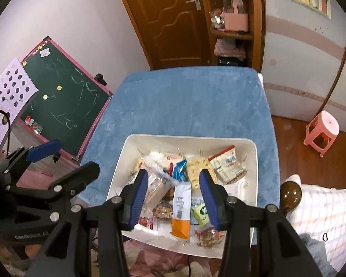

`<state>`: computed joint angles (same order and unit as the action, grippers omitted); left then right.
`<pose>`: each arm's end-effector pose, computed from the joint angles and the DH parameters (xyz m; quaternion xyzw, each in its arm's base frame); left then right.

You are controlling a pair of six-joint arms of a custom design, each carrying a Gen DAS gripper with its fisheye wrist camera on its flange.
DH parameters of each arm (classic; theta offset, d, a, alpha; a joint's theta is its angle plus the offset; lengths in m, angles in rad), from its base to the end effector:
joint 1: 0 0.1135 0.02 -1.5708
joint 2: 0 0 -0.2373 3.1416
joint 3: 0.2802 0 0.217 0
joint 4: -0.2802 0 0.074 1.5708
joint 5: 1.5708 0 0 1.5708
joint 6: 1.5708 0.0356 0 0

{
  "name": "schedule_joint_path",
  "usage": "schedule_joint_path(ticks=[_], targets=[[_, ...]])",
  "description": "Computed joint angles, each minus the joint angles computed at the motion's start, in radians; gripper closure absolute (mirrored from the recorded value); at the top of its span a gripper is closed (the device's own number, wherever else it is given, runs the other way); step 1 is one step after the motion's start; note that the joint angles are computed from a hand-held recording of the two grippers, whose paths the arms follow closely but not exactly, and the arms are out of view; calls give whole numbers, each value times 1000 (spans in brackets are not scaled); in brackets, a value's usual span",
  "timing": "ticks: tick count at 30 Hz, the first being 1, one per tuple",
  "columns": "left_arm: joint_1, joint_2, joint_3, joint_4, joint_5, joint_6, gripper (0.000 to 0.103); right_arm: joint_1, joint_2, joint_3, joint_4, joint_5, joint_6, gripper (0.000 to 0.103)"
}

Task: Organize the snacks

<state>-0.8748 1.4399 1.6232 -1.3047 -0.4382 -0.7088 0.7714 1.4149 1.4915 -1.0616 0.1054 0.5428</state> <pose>0.1586 -0.1663 0.3501 0.0306 0.9523 -0.0059 0.3036 0.1797 0.1695 0.3326 -0.0939 0.9516 0.1362 0.2591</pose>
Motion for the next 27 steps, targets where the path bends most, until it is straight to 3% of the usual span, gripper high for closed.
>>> schedule_joint_path(ticks=[7,15,21,27], targets=[[-13,35,117,-92,-91,-27,6,29,27,109,-48,76,19,53],[36,38,210,-139,-92,-21,6,47,69,235,-91,118,65,50],[30,1,184,-161,-115,-74,6,119,103,294,-132,202,94,50],[22,-14,165,-163,-128,-75,6,134,114,303,-145,213,125,50]])
